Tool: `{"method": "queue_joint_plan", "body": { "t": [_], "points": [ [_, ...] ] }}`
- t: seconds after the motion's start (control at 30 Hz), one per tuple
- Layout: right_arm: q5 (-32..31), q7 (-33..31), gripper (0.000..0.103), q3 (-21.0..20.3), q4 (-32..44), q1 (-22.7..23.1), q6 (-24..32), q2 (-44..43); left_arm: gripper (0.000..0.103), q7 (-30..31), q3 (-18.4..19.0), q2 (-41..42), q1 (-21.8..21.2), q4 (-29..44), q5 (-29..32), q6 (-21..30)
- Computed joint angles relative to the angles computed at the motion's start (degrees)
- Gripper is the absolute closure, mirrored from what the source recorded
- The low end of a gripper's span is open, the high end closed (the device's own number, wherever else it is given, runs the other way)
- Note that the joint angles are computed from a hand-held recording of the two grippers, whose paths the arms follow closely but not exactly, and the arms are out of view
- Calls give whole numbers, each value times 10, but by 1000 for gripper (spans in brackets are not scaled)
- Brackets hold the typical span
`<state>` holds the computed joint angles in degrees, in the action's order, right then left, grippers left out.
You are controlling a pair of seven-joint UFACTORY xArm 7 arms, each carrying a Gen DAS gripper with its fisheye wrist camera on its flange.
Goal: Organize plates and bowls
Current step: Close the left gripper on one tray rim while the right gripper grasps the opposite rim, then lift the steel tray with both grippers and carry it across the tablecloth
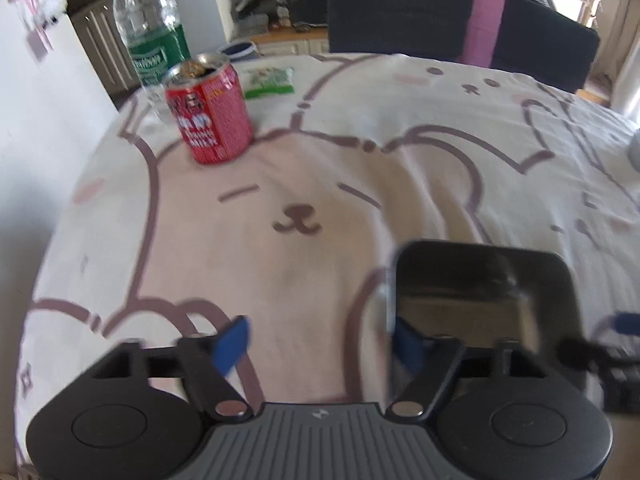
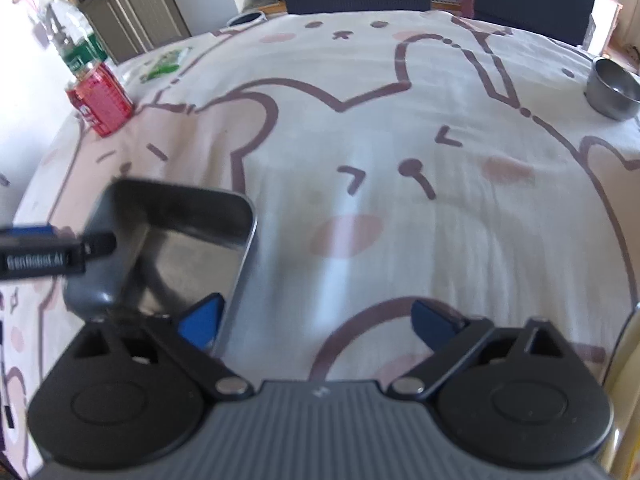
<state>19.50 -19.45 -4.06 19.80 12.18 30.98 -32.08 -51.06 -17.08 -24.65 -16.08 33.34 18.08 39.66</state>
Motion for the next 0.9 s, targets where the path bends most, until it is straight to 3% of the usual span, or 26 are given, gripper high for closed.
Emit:
{"method": "queue_joint_plan", "body": {
  "t": [0.03, 0.13, 0.2, 0.3, 0.33, 0.5, 0.9],
  "points": [
    [9, -11, 15, -9, -1, 8, -2, -3, 45, 9, 5, -6, -8, -4, -10, -2],
    [42, -49, 39, -31, 1, 33, -2, -7, 69, 27, 18, -20, -25, -16, -45, -21],
    [74, -82, 68, -49, 7, 53, 6, -5, 92, 36, 23, -24, -36, -21, -73, -36],
    [103, -116, 95, -55, 14, 59, 29, -7, 97, 37, 12, -24, -39, -16, -86, -35],
    [107, -121, 98, -51, 14, 56, 34, -11, 98, 36, 7, -23, -39, -13, -85, -29],
    [88, -108, 98, -34, 19, 18, 83, -36, 98, 39, 5, -29, -55, -10, -108, -24],
    [10, -132, 98, -58, 12, -87, 200, -121, 97, 17, -35, 15, -100, 40, -117, -16]
  ]
}}
